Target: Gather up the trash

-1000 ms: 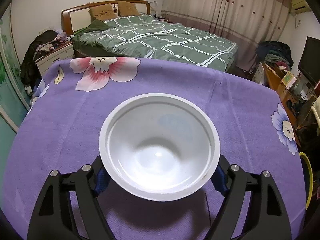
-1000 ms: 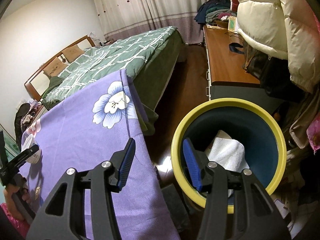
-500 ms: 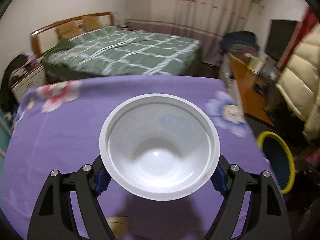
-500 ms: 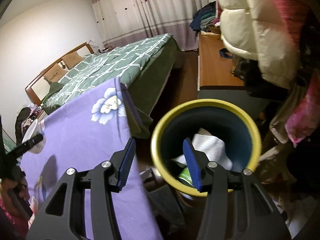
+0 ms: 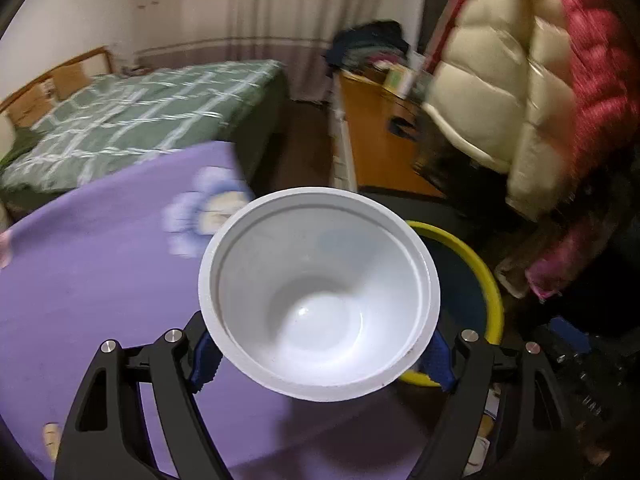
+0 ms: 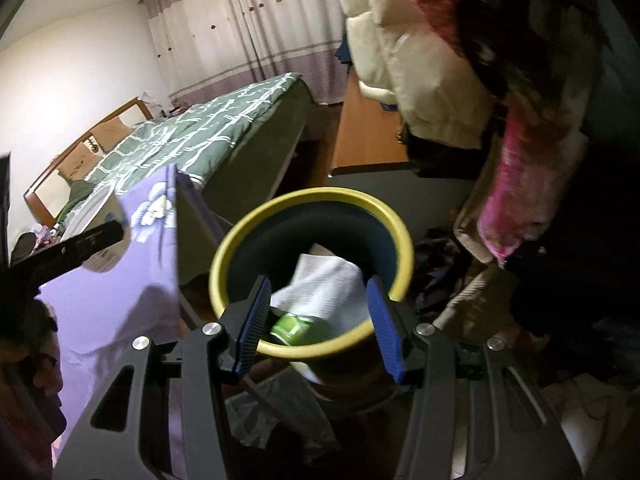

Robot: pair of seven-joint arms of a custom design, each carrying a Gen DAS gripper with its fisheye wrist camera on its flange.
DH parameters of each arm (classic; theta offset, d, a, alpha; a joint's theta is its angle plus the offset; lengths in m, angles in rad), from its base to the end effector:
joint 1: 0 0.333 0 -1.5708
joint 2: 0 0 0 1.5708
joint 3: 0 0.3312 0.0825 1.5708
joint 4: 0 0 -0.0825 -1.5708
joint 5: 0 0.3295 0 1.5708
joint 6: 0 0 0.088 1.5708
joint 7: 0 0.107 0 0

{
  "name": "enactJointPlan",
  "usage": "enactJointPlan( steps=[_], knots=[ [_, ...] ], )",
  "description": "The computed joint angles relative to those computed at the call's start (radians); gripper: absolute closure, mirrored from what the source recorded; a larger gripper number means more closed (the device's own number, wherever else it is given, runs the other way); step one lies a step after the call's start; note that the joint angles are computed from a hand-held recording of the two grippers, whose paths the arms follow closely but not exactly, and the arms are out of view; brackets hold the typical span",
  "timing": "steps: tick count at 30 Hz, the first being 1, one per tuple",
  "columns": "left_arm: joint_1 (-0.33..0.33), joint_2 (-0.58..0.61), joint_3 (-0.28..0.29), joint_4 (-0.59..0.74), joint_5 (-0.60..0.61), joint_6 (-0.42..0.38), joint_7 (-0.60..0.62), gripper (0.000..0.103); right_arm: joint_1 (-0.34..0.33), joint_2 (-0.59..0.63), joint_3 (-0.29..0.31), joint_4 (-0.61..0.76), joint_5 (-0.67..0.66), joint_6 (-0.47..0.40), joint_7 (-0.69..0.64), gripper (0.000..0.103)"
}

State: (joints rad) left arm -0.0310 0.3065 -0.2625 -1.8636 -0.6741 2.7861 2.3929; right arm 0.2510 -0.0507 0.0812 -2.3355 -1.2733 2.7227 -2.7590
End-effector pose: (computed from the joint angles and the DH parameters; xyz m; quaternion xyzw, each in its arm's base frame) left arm 0.6101 -0.1363 0.4650 -0.4691 0.8024 -0.3469 0.1255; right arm 0.4390 0.1891 0.4350 -0.4581 0.7960 -0.2724 0.2870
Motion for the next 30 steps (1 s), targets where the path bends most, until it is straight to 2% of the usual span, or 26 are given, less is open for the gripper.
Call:
enactJointPlan(
  steps=[8,11,12,13,16,19,21,25,27,30],
  knots=[
    [-0.117,0.098,0.009,0.105,0.164,-0.059,-0.152,0.024,-0.028,-0.064,-0.003,-0.075,-0.010,0.008,0.029,0.054],
    [-0.142,0.151,0.012,0.163,0.217,-0.080,-0.200,0.021,-0.034,-0.079,0.004,-0.088,-0.005,-0.002,0.031,0.051],
    [-0.147,0.161,0.012,0.173,0.232,-0.082,-0.211,0.014,-0.035,-0.081,0.007,-0.090,0.000,-0.007,0.030,0.050],
    [-0.149,0.172,0.009,0.183,0.241,-0.080,-0.219,0.013,-0.036,-0.084,0.009,-0.092,0.008,-0.009,0.027,0.050],
    [-0.131,0.172,-0.007,0.180,0.236,-0.066,-0.221,0.012,-0.034,-0.084,0.015,-0.090,0.024,-0.013,0.010,0.050],
    [-0.069,0.117,-0.047,0.122,0.171,-0.045,-0.156,0.012,-0.026,-0.081,0.024,-0.081,0.036,-0.015,-0.010,0.050],
    [-0.008,0.052,-0.083,0.058,0.077,-0.018,-0.061,0.008,-0.018,-0.072,0.031,-0.068,0.037,-0.015,-0.020,0.050],
    [0.071,-0.093,-0.092,-0.062,-0.125,-0.016,0.130,0.005,0.006,-0.066,0.046,-0.047,0.032,-0.010,-0.033,0.050],
    [0.102,-0.179,-0.079,-0.131,-0.250,-0.020,0.245,0.005,0.024,-0.065,0.057,-0.032,0.035,-0.015,-0.055,0.047],
    [0.134,-0.307,-0.017,-0.228,-0.430,-0.060,0.394,0.005,0.052,-0.066,0.076,-0.005,0.020,-0.027,-0.075,0.043]
  ],
)
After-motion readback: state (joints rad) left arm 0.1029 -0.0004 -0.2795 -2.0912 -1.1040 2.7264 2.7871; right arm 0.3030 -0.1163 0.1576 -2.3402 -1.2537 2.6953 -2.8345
